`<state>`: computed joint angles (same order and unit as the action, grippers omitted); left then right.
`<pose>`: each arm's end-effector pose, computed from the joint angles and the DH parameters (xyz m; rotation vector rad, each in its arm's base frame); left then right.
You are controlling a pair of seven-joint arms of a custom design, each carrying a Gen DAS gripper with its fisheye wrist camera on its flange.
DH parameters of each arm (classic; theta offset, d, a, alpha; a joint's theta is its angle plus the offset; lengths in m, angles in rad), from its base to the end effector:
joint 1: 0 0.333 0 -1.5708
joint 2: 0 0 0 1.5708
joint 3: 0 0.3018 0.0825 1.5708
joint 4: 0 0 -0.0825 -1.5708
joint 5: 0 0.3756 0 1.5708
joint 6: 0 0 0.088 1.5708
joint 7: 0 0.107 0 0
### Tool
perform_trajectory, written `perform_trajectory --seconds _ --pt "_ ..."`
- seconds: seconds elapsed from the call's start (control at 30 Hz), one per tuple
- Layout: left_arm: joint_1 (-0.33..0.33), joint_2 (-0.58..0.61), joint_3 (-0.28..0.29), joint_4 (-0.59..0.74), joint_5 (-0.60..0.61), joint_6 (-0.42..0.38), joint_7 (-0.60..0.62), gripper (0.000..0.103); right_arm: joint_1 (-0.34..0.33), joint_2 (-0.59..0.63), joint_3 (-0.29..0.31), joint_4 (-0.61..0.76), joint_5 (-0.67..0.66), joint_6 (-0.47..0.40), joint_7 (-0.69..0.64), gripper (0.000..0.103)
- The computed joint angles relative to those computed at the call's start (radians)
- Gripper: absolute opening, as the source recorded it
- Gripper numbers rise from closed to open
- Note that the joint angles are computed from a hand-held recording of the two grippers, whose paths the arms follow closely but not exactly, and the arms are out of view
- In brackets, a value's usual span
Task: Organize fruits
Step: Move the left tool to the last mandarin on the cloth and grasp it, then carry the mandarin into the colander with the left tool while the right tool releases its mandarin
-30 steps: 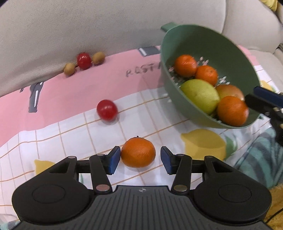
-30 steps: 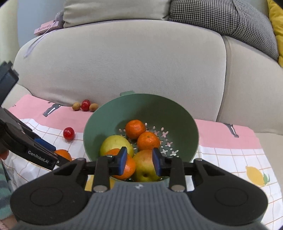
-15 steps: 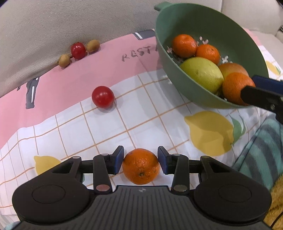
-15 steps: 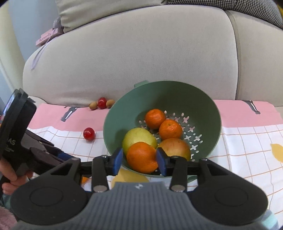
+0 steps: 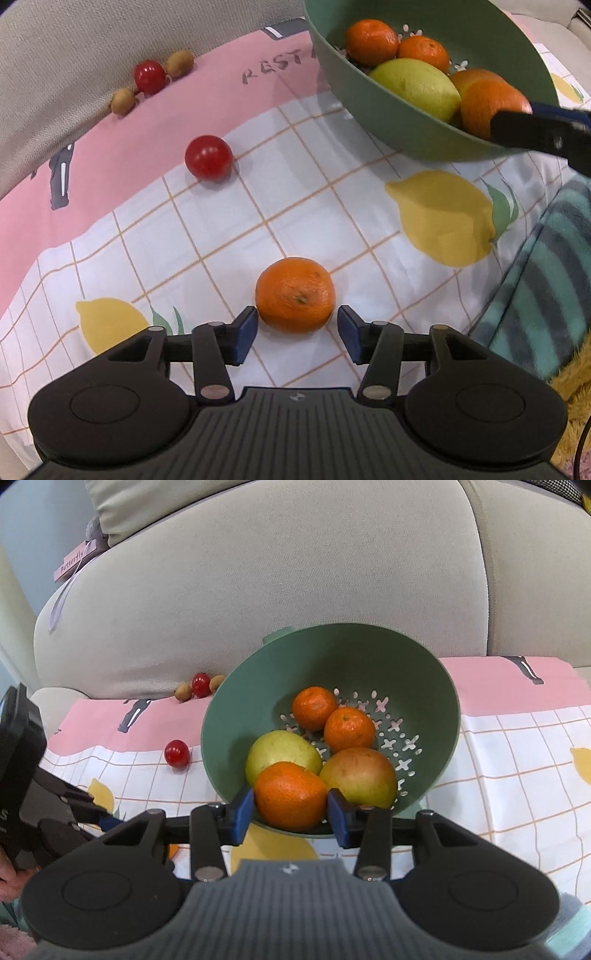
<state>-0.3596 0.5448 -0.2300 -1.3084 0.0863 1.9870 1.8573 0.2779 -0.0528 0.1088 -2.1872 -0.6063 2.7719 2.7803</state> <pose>0.6128 -0.3611 0.4358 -1.0638 2.8847 -0.2145 0.5075 0.2341 0.4674 -1.4496 2.0133 -0.5000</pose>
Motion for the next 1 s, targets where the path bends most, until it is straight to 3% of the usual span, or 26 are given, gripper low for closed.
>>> perform_trajectory --seconds 0.27,0.4,0.5,0.7,1.0 --pt "0.032 -0.002 -0.01 -0.012 -0.074 0.027 -0.024 0.048 -0.019 -0.013 0.002 0.029 -0.137 -0.05 0.048 0.04" --pt "0.027 -0.006 -0.01 -0.016 -0.064 0.034 -0.013 0.049 -0.018 0.009 0.0 0.084 -0.207 -0.149 -0.018 0.04" --pt "0.022 -0.019 -0.008 -0.043 -0.051 0.079 -0.01 0.056 -0.014 0.041 -0.017 0.124 -0.18 -0.202 -0.136 0.04" --pt "0.021 0.006 -0.011 -0.014 -0.063 0.081 -0.024 0.052 -0.006 0.085 -0.044 0.161 -0.125 -0.26 -0.312 0.04" --pt "0.039 -0.007 -0.018 -0.032 -0.1 0.109 -0.03 0.051 0.007 0.12 -0.062 0.19 -0.079 -0.305 -0.371 0.04"
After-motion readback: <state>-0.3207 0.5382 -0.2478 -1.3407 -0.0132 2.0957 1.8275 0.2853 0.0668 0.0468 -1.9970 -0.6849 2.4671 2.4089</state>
